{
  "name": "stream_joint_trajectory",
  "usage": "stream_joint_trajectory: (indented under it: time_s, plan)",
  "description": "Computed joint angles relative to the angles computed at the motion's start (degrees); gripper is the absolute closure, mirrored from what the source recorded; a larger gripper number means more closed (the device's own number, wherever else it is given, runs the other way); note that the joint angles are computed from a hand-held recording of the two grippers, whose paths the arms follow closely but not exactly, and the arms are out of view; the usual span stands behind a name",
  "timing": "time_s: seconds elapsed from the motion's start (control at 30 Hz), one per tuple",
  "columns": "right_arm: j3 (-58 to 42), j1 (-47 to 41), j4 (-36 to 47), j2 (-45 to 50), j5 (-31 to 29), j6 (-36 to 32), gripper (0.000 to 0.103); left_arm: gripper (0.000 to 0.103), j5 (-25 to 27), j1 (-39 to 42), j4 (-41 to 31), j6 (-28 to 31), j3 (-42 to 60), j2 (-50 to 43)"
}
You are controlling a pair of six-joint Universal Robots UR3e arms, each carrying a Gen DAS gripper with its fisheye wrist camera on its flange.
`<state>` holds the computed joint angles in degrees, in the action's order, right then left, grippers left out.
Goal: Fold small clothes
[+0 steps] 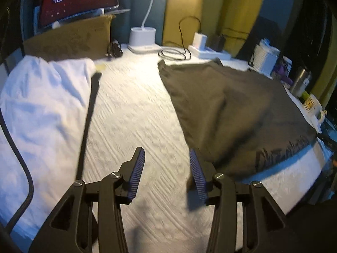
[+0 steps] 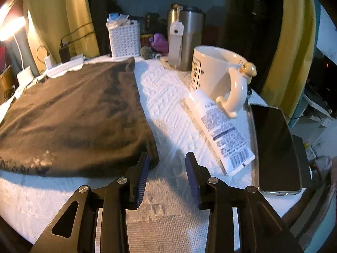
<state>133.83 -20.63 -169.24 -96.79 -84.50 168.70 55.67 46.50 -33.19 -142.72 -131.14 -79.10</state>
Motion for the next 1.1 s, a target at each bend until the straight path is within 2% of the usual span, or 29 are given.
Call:
stream_joint_trajectory:
  time_s: [0.1, 0.17, 0.37, 0.53, 0.9, 0.93, 0.97, 1.0, 1.03, 1.1]
  plan:
    - [-1.82, 1.41, 0.64, 0.23, 0.03, 0.38, 0.066, 0.058, -0.13, -3.35, 5.81, -2.11, 3.66, -5.94]
    - [-4.10, 3.05, 0.87, 1.97, -0.09, 0.54, 0.066, 0.058, 2.66, -7.96, 9.04, -5.96, 9.72, -13.65]
    - [-12.92, 8.14, 1.16, 10.94, -1.48, 2.71, 0.066, 0.058, 7.60, -15.89, 10.97, -11.66, 24.01, -27.89]
    - [-21.49, 10.56, 3.99, 18.00, -2.10, 4.25, 0.065, 0.058, 11.30, -19.46, 8.84, -12.97, 34.96, -36.38]
    - [-42.35, 13.64, 13.63, 32.90, -4.70, 6.67, 0.065, 0.058, 14.56, -23.21, -1.70, -14.12, 60.79, -53.13]
    - [-44.30, 13.81, 14.73, 34.26, -4.90, 6.79, 0.065, 0.061, 14.43, -23.37, -0.97, -13.83, 61.62, -53.95]
    - [-45.32, 13.91, 15.28, 35.05, -5.01, 6.84, 0.065, 0.070, 14.78, -23.71, -0.90, -13.06, 62.96, -54.91]
    - [-46.49, 14.01, 15.98, 35.89, -5.17, 6.90, 0.065, 0.098, 15.26, -24.01, -1.00, -12.38, 64.13, -55.66]
    - [-47.47, 14.04, 16.61, 36.63, -5.32, 6.93, 0.065, 0.101, 15.27, -24.09, -1.31, -11.91, 65.56, -56.47]
    - [-48.79, 13.97, 17.37, 37.74, -5.46, 7.08, 0.065, 0.101, 15.71, -24.22, -3.24, -11.26, 69.73, -58.56]
